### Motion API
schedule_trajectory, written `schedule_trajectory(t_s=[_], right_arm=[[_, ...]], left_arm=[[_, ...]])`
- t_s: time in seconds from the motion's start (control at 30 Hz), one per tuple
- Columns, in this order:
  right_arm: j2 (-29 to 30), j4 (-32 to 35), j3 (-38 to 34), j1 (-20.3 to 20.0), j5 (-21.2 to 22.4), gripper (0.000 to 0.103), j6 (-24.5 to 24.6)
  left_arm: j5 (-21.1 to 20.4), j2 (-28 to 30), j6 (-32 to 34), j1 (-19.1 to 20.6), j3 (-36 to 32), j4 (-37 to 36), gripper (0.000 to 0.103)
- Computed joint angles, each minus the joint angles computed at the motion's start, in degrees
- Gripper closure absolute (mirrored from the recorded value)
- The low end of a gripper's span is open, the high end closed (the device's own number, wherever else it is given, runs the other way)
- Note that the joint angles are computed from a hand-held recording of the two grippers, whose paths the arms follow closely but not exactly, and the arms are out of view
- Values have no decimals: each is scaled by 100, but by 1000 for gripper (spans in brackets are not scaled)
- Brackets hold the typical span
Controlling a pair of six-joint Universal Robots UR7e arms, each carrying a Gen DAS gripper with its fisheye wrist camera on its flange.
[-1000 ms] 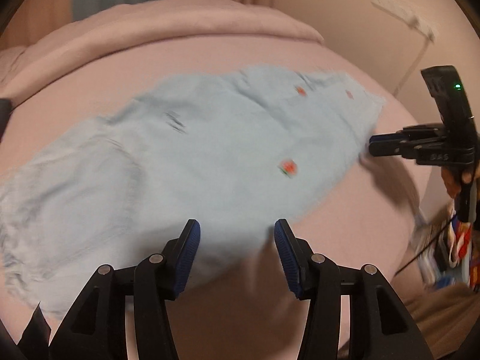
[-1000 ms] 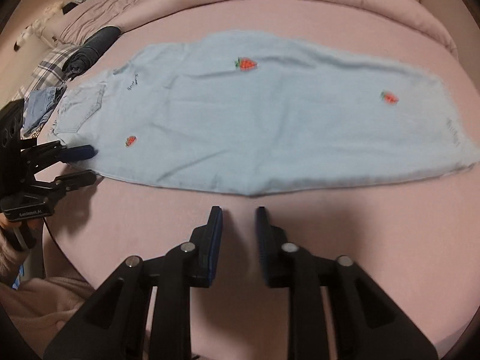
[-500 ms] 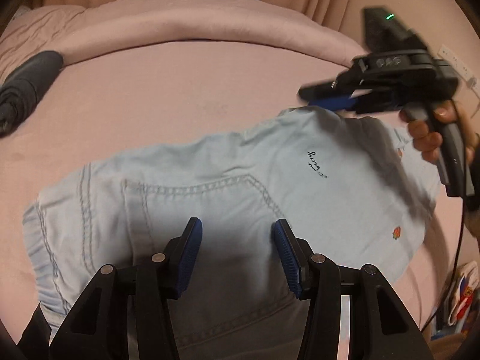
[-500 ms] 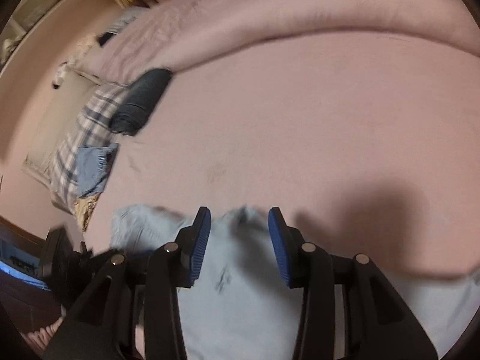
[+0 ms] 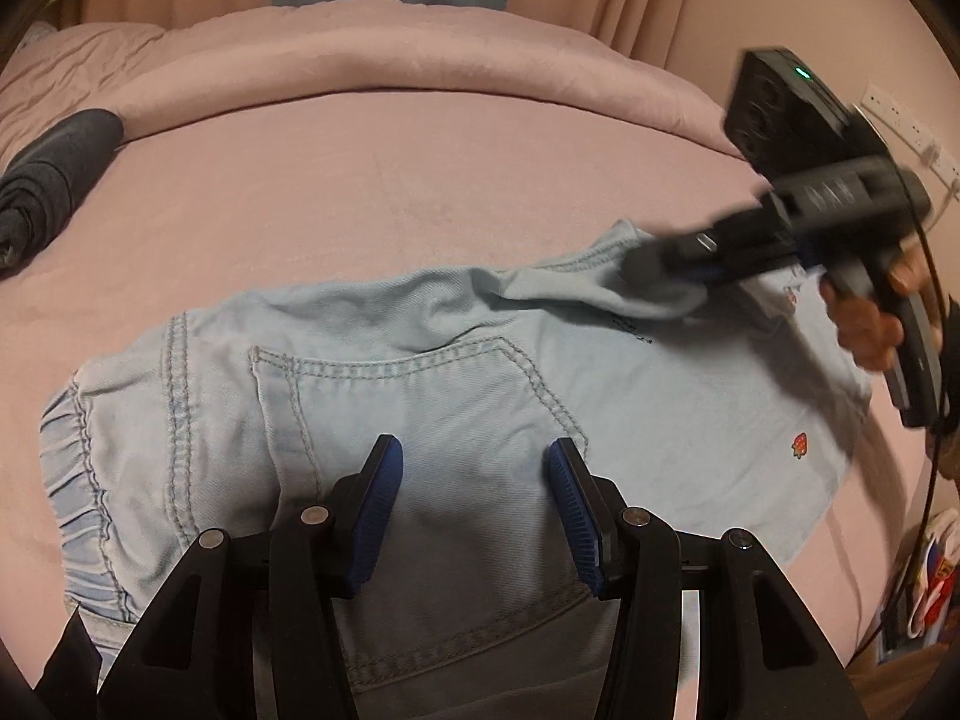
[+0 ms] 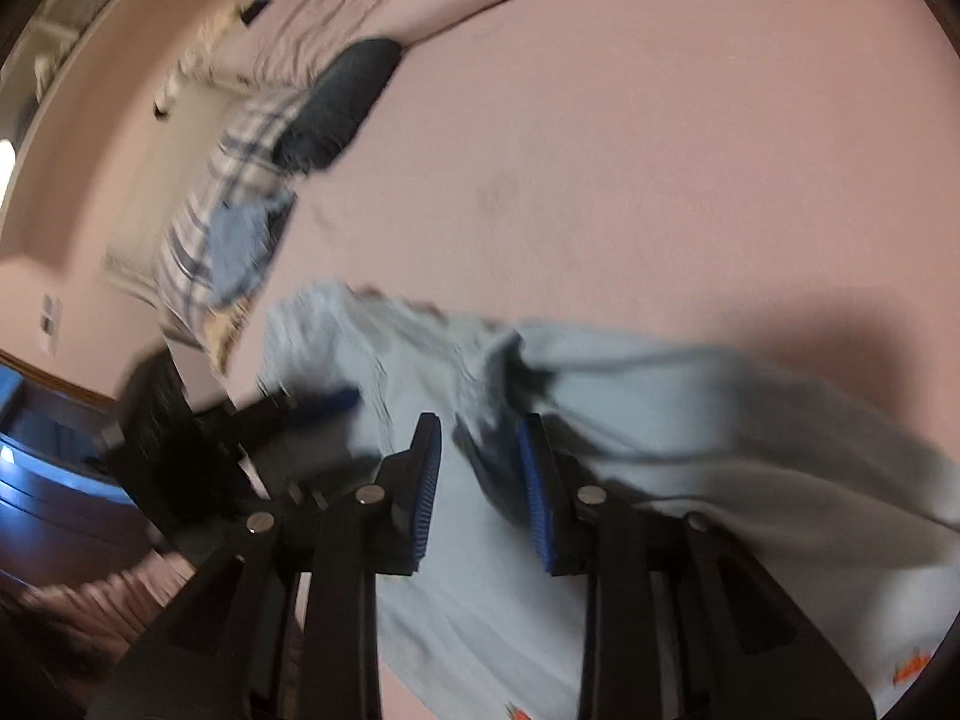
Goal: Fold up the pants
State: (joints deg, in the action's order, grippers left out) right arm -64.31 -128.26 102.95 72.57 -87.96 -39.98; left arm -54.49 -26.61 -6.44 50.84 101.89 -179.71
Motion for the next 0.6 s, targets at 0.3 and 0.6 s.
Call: schedule_trajectory(t_s=[0.3, 0.6], right_arm=[[786, -409, -839, 726, -806, 94, 292], [780, -2288, -435, 797, -1209, 96, 181]], left_arm=[[-196, -261, 186, 113, 306, -101, 52], [101, -497, -47, -143, 246, 317, 52]])
